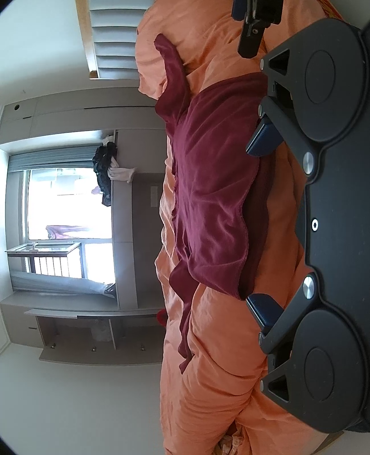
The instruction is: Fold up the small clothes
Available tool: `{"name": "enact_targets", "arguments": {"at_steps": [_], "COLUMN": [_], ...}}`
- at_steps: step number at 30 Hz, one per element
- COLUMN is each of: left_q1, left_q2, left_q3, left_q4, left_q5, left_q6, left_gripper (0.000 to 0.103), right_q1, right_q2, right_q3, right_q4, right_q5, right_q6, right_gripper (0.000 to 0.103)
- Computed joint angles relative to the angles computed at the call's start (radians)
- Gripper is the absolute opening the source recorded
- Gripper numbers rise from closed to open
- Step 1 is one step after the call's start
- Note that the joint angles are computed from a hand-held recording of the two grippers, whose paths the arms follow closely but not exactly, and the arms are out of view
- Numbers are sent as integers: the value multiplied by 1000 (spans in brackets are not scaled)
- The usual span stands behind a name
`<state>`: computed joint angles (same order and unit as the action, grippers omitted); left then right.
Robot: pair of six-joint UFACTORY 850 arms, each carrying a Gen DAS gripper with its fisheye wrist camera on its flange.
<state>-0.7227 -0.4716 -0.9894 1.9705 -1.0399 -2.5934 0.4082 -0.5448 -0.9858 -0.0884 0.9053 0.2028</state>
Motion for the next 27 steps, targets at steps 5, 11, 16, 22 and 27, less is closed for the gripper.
{"name": "enact_targets", "arguments": {"at_steps": [5, 11, 16, 22, 27], "left_q1": [21, 51, 94, 158, 215], "left_q2": [-2, -28, -85, -246, -395], "left_q3": [-37, -143, -297, -605, -855], "left_q4": [0, -25, -40, -229, -430], "left_q5": [69, 119, 188, 303, 422], "left_q6": [75, 244, 402, 652, 865], "left_gripper": [103, 103, 103, 103, 103], "right_q1": [-20, -52, -80, -115, -186], "right_q2": [-15, -40, -74, -139, -231], "right_q3": [-12, -41, -67, -195, -384], "right_q4": [-12, -14, 69, 273, 165], "right_q5": [-5, -3, 69, 44, -37], "right_q6": [35, 56, 25, -108, -80], "right_gripper": [103, 103, 103, 103, 103]}}
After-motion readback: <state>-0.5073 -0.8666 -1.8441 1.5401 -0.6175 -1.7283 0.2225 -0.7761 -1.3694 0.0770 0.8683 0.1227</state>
